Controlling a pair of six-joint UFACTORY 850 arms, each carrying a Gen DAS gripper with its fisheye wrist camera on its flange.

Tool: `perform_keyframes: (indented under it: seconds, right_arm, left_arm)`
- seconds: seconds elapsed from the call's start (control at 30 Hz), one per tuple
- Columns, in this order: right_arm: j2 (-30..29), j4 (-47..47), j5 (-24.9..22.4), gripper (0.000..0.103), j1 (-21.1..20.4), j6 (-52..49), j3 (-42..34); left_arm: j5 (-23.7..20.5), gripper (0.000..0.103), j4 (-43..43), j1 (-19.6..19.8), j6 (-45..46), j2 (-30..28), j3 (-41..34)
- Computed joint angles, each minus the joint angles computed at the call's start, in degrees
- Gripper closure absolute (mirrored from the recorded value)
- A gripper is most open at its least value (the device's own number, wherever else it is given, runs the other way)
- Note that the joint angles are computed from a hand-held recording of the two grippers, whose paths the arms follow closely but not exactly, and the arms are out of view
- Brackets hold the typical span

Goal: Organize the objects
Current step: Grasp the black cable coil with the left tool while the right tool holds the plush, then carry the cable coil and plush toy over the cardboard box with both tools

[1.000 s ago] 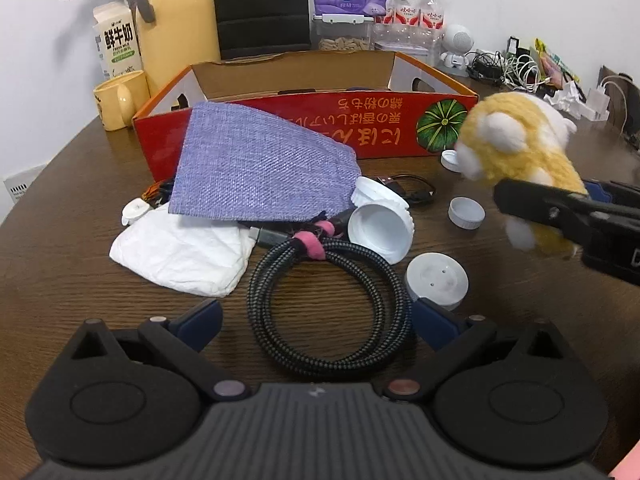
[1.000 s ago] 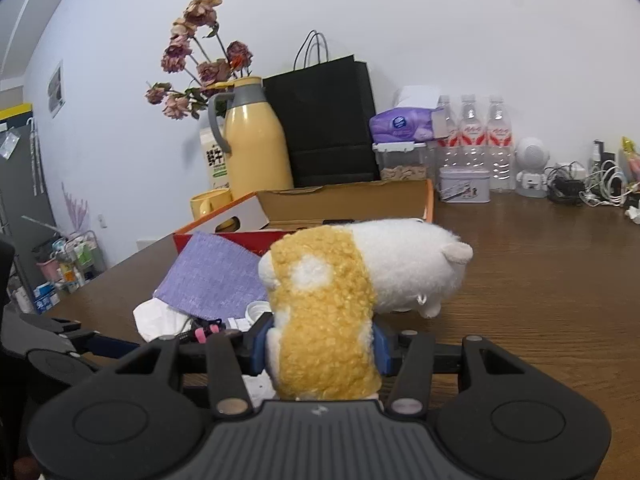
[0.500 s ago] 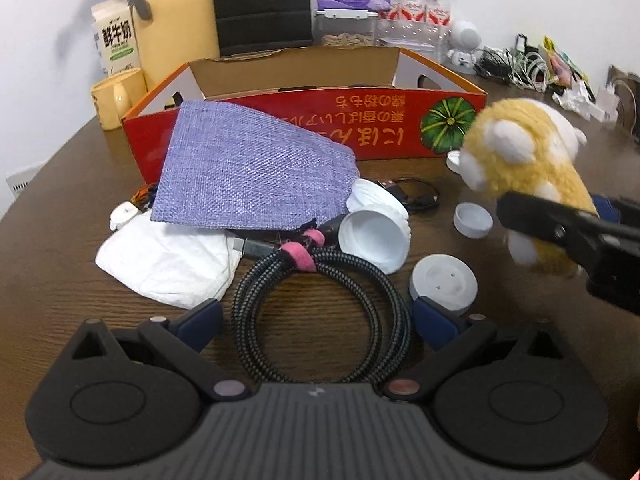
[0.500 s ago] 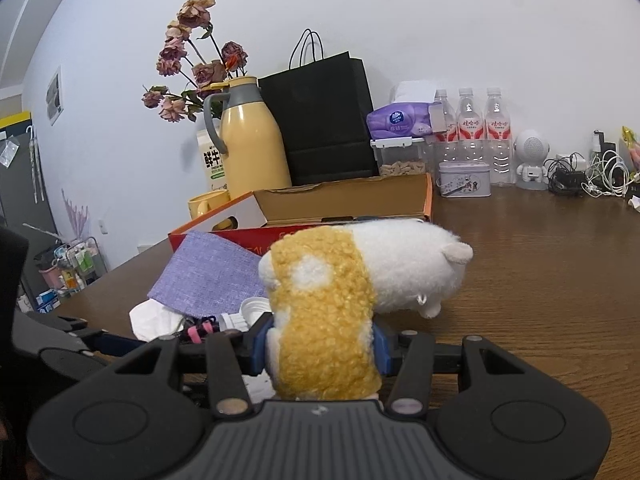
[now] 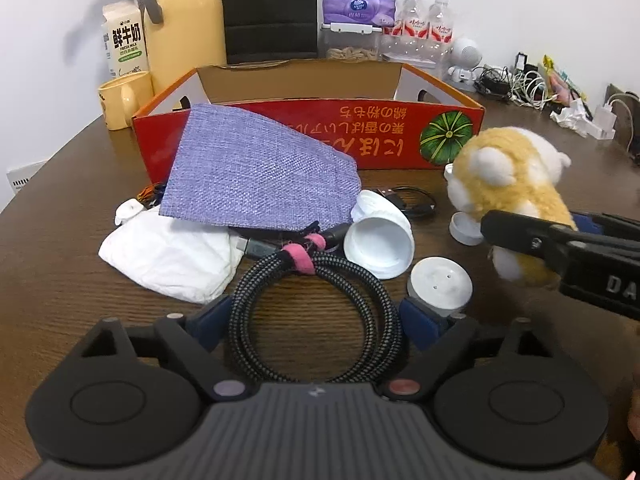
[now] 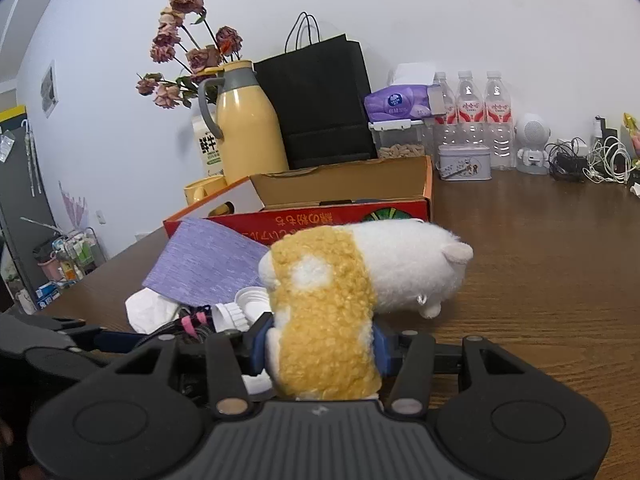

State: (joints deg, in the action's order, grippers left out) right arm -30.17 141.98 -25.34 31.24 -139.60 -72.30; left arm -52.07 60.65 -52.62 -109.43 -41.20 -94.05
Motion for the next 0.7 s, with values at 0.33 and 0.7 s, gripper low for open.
perform_keyframes:
  seconds: [0.33,0.7]
  right_arm:
    - [0.63,6.23,1.84,0.055,1.11,-8.03,0.53]
    - [2.52,13.87,1.5,0.055,3.25,-18.8,2.12]
  left_arm:
    - [0.02,0.015,6.91,-1.46,-8.06,4.25,6.18]
    - [-4.54,0.016,14.96,-2.61,-12.29,8.55,10.35]
